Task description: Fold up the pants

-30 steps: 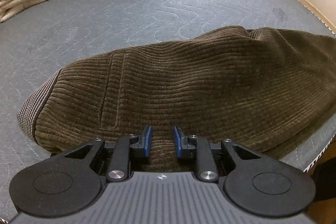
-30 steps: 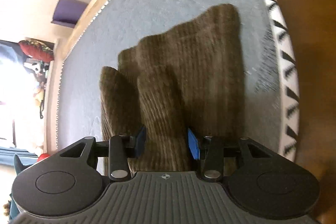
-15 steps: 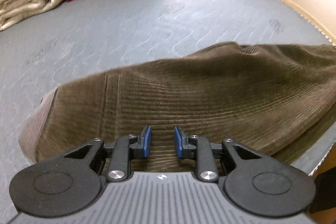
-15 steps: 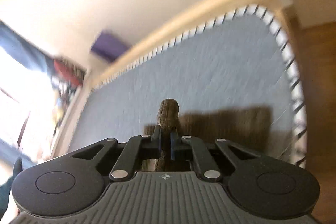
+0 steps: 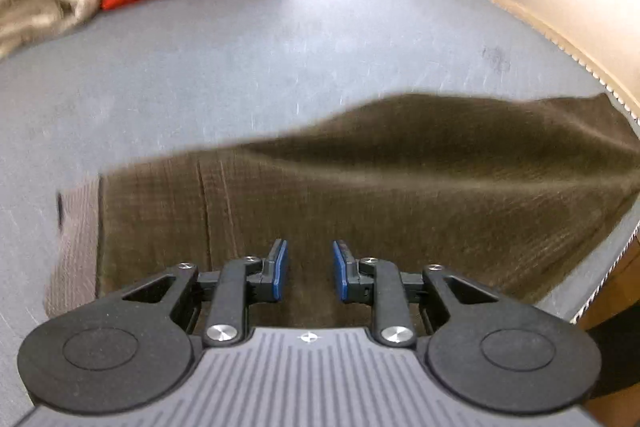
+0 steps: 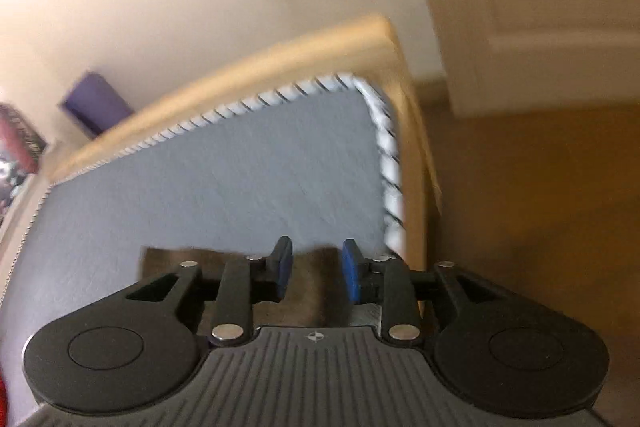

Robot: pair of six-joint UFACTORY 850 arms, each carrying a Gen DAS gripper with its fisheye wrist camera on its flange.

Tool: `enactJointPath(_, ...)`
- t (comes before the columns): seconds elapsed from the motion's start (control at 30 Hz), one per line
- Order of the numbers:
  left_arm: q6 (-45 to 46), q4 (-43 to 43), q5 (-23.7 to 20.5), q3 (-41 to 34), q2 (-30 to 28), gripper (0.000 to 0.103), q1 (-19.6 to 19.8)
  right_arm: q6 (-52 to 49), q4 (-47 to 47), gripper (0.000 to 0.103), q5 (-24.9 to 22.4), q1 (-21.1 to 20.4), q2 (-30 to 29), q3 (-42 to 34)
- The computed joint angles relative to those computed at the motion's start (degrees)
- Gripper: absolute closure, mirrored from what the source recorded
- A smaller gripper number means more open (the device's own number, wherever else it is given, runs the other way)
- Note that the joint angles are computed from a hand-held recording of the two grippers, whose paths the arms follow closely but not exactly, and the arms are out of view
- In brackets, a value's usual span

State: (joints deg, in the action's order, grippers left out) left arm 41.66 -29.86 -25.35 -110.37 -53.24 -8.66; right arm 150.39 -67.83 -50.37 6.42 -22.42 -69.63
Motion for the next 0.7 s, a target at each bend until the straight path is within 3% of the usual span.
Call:
enactJointPath(0.07,-5.7,8.97,-3.75,-2.69,-2.3,0.075,-0.56,-0.94,-6.06,0.065,2.02,0.45,-0.99,-1.29)
enactJointPath(0.2,-4.36,11.44,-0.43,-0.28,-1.06,0.074,-1.47,-3.72,-14.91,0.051,16.04,-0.94,-4.51,-5.58)
enactJointPath(0.27,-4.02,10.25,-1.2,-0.97,-1.43,0.074,-1.23,-7.25,-13.92,0.051,22.39,-1.87,-7.48,-9.41)
enactJointPath(0.33,-3.76,8.98,-1.81,-1.16,-1.51,0.074,-0.91,-13.85,-9.0,0.05,24.68,-2.12,-10.79,-14.02)
enactJointPath(0.53,-0.73,6.91,-0.64,0.39,-0.76,0.074,-0.67,-28.67,10.76,0.046,24.28,-3.1,-20.24,-26.72)
enactJointPath(0.63,-0.1,5.94,-0.95,0.07,-1.05,0.074,-0.57,-30.94,13.93,0.046,20.02,-2.65,-23.74,-31.88)
enactJointPath(0.67,0.22,5.66,-1.06,0.01,-1.09,0.074,-0.48,-34.77,15.65,0.05,17.01,-2.35,-25.41,-34.77)
enactJointPath(0.7,0.42,5.46,-1.19,-0.2,-1.22,0.073,-0.42,-39.01,17.4,0.073,13.06,-1.91,-27.51,-38.31)
